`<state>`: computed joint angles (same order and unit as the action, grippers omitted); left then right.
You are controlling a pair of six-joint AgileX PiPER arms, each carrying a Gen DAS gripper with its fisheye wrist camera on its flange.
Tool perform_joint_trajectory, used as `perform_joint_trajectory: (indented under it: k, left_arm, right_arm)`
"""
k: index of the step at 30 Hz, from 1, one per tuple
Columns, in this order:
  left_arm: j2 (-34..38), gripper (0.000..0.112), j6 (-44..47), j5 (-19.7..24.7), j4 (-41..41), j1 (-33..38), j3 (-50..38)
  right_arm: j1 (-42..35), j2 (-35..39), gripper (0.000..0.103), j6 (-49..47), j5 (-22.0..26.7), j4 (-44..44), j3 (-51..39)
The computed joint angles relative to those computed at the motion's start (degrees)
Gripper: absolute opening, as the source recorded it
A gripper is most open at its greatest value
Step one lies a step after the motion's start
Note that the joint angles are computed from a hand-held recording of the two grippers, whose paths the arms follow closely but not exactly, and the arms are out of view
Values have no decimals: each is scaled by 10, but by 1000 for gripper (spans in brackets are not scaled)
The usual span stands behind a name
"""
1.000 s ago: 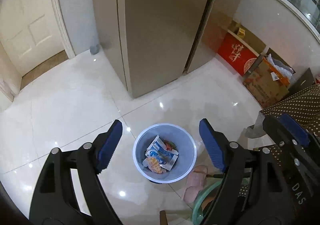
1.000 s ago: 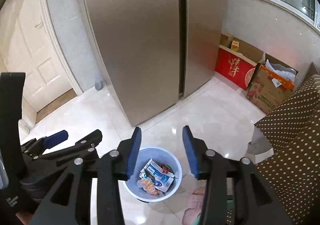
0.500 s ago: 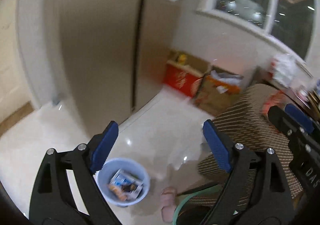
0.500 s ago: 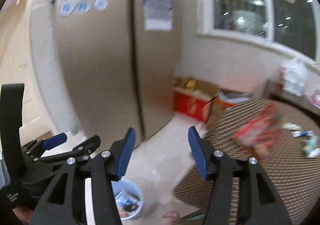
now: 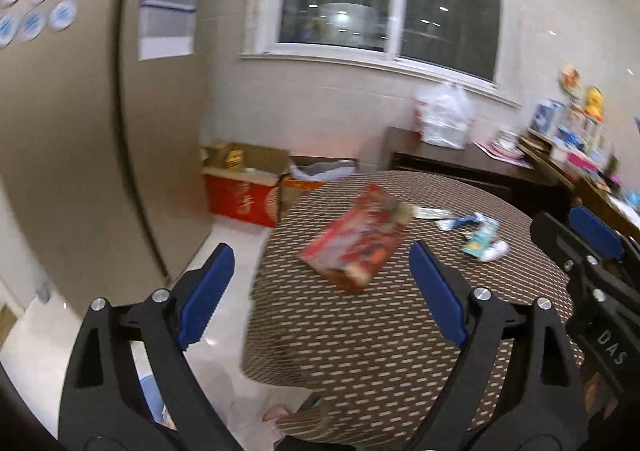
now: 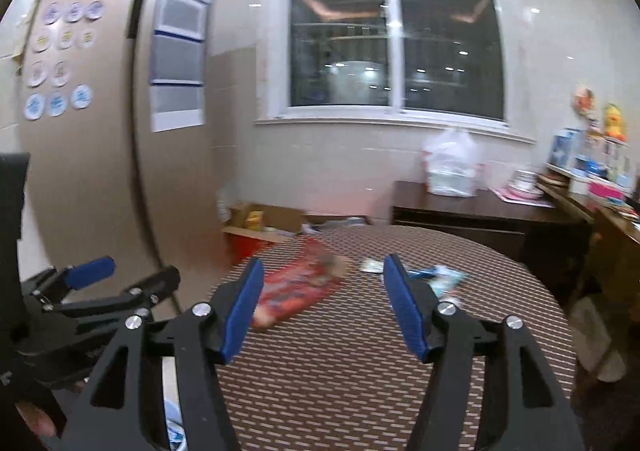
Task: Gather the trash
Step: 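Return both tools to the table toward the red snack box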
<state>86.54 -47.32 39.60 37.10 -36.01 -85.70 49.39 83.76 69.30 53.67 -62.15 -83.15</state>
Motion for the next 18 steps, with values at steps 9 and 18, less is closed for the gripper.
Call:
perform_joint_trajectory:
  k: [9,18]
  left_arm:
    - [104,88,37,59,7,-71,-109]
    - [164,88,84,72,-33,-51,-154]
  right_arm:
    - [-85,-90,62,16,-30,18,124]
    - [-162,-38,62,-41,-75,100,106]
